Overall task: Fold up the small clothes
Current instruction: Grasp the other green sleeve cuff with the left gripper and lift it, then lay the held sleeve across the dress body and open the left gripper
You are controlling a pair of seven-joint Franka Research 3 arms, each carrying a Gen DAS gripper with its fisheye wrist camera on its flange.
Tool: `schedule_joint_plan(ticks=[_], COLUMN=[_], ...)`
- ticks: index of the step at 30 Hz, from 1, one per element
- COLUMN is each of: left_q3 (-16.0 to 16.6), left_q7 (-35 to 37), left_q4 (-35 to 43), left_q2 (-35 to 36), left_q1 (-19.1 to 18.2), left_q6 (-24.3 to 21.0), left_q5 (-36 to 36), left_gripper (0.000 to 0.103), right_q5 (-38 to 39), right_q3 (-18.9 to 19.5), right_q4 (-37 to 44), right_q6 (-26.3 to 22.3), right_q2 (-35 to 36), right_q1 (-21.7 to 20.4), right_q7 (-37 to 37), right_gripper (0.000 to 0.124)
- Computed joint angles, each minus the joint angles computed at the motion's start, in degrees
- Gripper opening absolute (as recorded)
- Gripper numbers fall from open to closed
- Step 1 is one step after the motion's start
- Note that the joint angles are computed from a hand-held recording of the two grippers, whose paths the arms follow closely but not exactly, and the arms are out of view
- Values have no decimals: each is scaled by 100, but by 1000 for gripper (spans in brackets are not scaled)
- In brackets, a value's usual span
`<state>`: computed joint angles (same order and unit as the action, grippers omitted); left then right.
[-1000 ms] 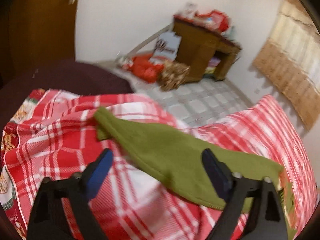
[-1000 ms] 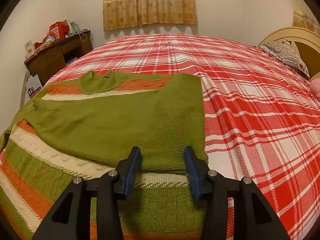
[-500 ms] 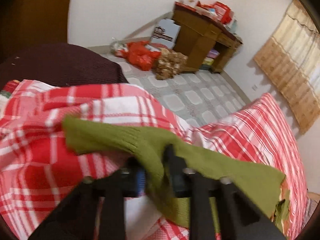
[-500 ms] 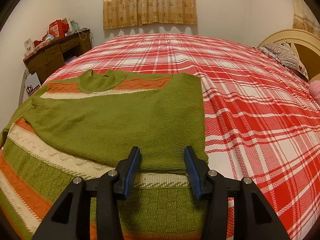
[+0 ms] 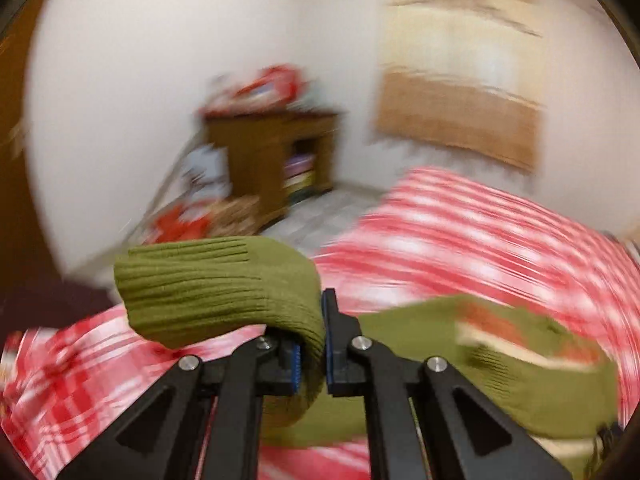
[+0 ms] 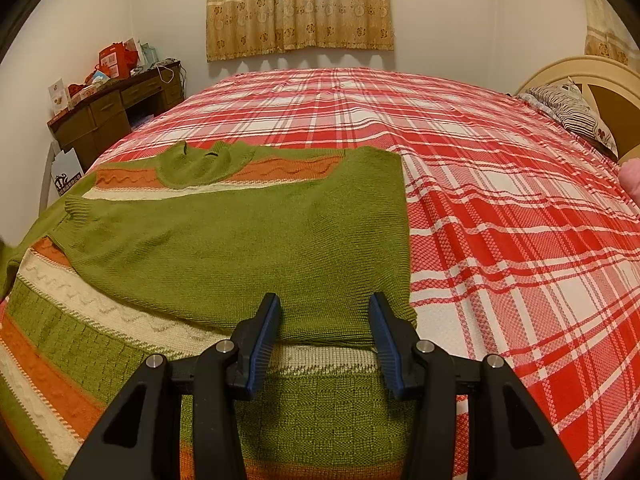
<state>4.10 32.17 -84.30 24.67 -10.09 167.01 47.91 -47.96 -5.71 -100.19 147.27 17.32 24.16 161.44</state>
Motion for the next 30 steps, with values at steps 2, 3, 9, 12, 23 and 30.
schedule_joint_plan(ticks=[2, 3, 9, 12, 23, 30], left_q3=[-267, -443, -900, -851, -948, -1004], left_q7=[432, 737, 2054, 2370, 3352, 3169], left_q4=[31, 60, 424, 483, -382, -1604], left_q2=[78, 140, 673, 804, 315, -409], left_q1=[-99, -113, -486, -707, -656, -85], left_q6=[231, 258, -28, -253, -303, 184], left_q5=[6, -126, -761, -1000, -1644, -2236], left_gripper=[8, 8, 8, 8, 80, 97], right_q5=[-5, -8, -24, -37, -38, 5], right_q3=[-3, -5, -10, -20, -30, -24], right_q4=[3, 3, 0, -34, -39, 36], right_q6=[-1, 5, 16, 99, 136, 26], right_q2=[3, 3, 2, -11, 2, 51], right_q1=[5, 6, 10, -2, -7, 10], right_q7=[8, 16, 49, 97, 104, 17], right_gripper=[48, 48, 48, 48, 49, 49])
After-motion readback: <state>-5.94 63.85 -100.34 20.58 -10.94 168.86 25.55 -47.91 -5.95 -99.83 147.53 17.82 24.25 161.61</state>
